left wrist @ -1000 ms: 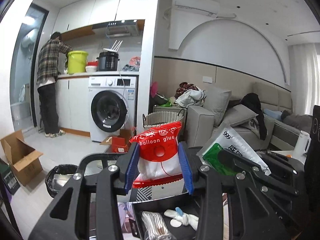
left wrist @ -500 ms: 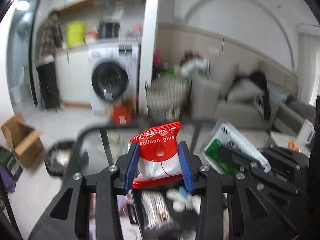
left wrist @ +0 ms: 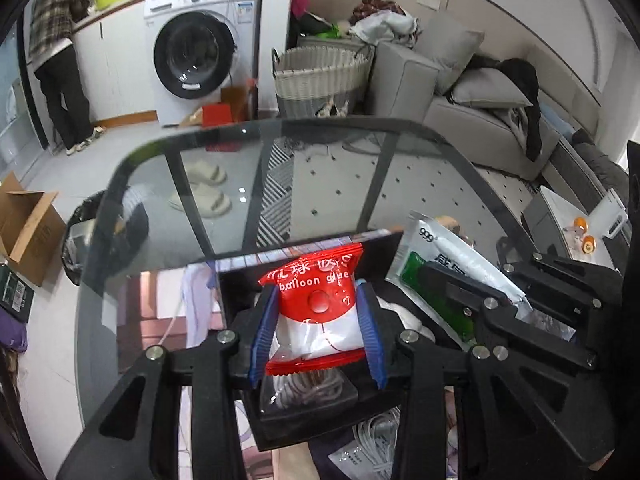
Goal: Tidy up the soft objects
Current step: 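Lift both packets and drop them into the black box, opening both grippers, then grasp the white foam piece with the right gripper while the left grasps the white cable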
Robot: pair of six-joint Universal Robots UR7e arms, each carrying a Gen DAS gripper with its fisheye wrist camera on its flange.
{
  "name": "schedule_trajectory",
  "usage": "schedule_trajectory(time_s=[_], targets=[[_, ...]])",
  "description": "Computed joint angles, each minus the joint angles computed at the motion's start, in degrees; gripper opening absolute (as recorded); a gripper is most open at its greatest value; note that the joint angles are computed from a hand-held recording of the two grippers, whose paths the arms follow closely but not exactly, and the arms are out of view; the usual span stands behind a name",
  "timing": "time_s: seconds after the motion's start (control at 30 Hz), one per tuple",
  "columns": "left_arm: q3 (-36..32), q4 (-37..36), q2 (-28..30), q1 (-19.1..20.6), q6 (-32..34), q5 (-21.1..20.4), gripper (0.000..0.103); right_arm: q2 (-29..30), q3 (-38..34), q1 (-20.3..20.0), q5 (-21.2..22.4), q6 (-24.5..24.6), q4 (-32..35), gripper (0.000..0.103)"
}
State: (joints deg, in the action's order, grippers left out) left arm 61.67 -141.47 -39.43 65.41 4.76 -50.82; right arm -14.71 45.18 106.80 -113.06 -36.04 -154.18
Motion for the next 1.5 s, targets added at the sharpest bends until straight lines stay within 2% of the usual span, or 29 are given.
schedule_trajectory(time_s=[0.33, 0.4, 0.47, 0.5, 0.6, 0.77, 0.9, 1.07, 1.23, 1.3, 1.33, 1.37, 1.47, 1.5], targets=[[0.7, 0.3, -0.7, -0.1, -0.5, -0.2, 0.040, 1.0, -2.3, -0.3, -1.3, 0.6, 2.9, 0.009], [1.2, 0.6, -1.2, -0.3, -0.7, -0.4, 0.046, 0.8, -2.1, -0.2, -1.3, 0.7, 3.3, 0.009], [2.6, -0.1, -2.2, -0.6, -0.5, 0.1, 0.063, 0.3, -1.4, -0.1, -1.3, 0.8, 3.6, 0.009], [3.3, -0.4, -2.7, -0.8, -0.2, 0.2, 0.063, -0.2, -0.9, -0.1, -1.2, 0.9, 3.8, 0.009], [6.5, -1.0, -5.1, -1.5, 1.3, -0.7, 0.065, -2.6, 2.5, -0.2, -0.4, 0.9, 2.8, 0.013], [14.2, 2.0, -10.0, -3.2, 3.0, -2.7, 0.070, -8.7, 11.3, -0.3, -0.2, 0.9, 2.3, 0.032], [18.0, 6.4, -10.7, -3.8, 3.4, -1.3, 0.072, -13.4, 18.6, -0.7, -1.6, 1.6, 4.5, 0.043], [17.0, 11.6, -8.4, -3.2, 1.9, -0.1, 0.072, -17.2, 24.9, -2.2, -4.3, 0.8, 12.2, 0.044], [14.0, 14.4, -6.2, -3.1, 1.3, 0.1, 0.072, -18.6, 26.9, -3.2, -7.3, -0.5, 16.7, 0.044], [12.8, 15.0, -5.0, -3.1, 1.6, 1.2, 0.071, -18.8, 27.4, -3.5, -7.7, -1.0, 17.5, 0.044], [12.3, 15.3, -4.5, -3.0, 1.6, 1.9, 0.067, -18.7, 27.6, -3.5, -8.2, -2.1, 16.7, 0.044], [12.4, 15.6, -4.4, -2.8, 1.1, 2.0, 0.057, -18.8, 27.9, -3.5, -8.5, -2.8, 16.5, 0.044], [11.5, 18.8, -4.1, -2.2, -0.6, 0.3, 0.034, -18.8, 27.6, -3.4, -9.3, -2.6, 16.3, 0.045], [11.7, 19.0, -4.1, -2.1, -0.5, 0.3, 0.033, -18.5, 27.1, -3.2, -10.0, -2.6, 16.2, 0.045]])
